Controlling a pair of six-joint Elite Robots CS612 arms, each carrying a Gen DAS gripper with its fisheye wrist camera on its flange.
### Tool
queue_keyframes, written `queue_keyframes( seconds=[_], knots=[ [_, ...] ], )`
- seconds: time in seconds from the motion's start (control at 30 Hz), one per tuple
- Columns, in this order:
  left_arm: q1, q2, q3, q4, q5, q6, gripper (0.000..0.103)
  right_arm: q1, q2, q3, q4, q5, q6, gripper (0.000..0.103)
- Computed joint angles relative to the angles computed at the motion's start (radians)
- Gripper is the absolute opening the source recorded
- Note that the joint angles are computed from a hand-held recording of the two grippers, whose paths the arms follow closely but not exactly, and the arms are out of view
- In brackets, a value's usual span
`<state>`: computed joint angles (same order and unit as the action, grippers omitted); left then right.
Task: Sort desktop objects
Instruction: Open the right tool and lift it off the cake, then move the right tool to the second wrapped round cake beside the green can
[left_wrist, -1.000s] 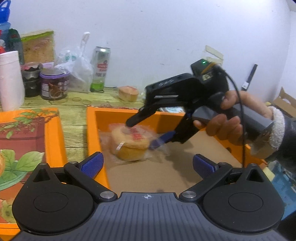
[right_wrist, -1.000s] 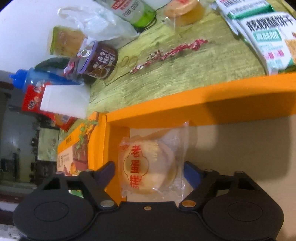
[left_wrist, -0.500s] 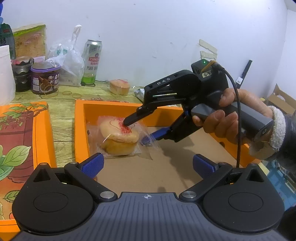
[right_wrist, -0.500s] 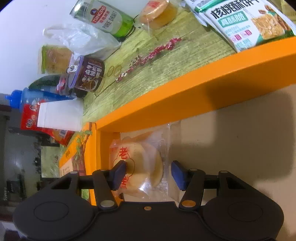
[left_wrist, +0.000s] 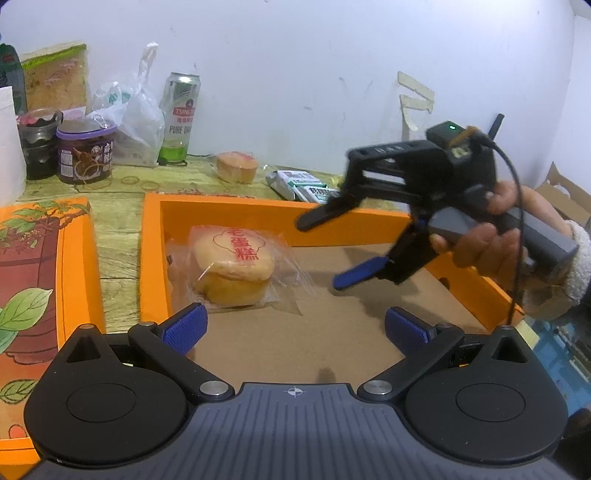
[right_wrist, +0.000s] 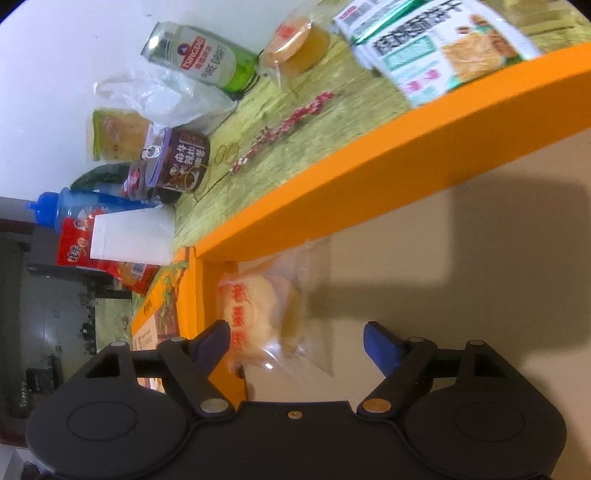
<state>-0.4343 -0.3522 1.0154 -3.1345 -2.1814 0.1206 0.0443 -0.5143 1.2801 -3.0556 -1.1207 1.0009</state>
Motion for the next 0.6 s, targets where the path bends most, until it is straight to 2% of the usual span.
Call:
queue_keyframes(
  seconds=[0.17,0.37,0.57,0.6],
  knots=[
    [-0.007,-0.014,0.019,-0.015,0.007,0.018,0.103,-0.007,-0.047,0.092,-0.092,-0.014,-0.034,0.078],
    [-0.020,-0.039,0.038,-0.069,0.039,0.054,0.103,-0.001,-0.124,0.220,-0.251,-0.121,-0.122,0.078],
    [-0.027,-0.059,0.023,-0.125,0.046,0.117,0.103,0.003,-0.188,0.287,-0.303,-0.200,-0.197,0.079],
    [-0.028,-0.060,0.015,-0.130,0.047,0.128,0.103,0.003,-0.197,0.289,-0.306,-0.212,-0.214,0.081]
  ],
)
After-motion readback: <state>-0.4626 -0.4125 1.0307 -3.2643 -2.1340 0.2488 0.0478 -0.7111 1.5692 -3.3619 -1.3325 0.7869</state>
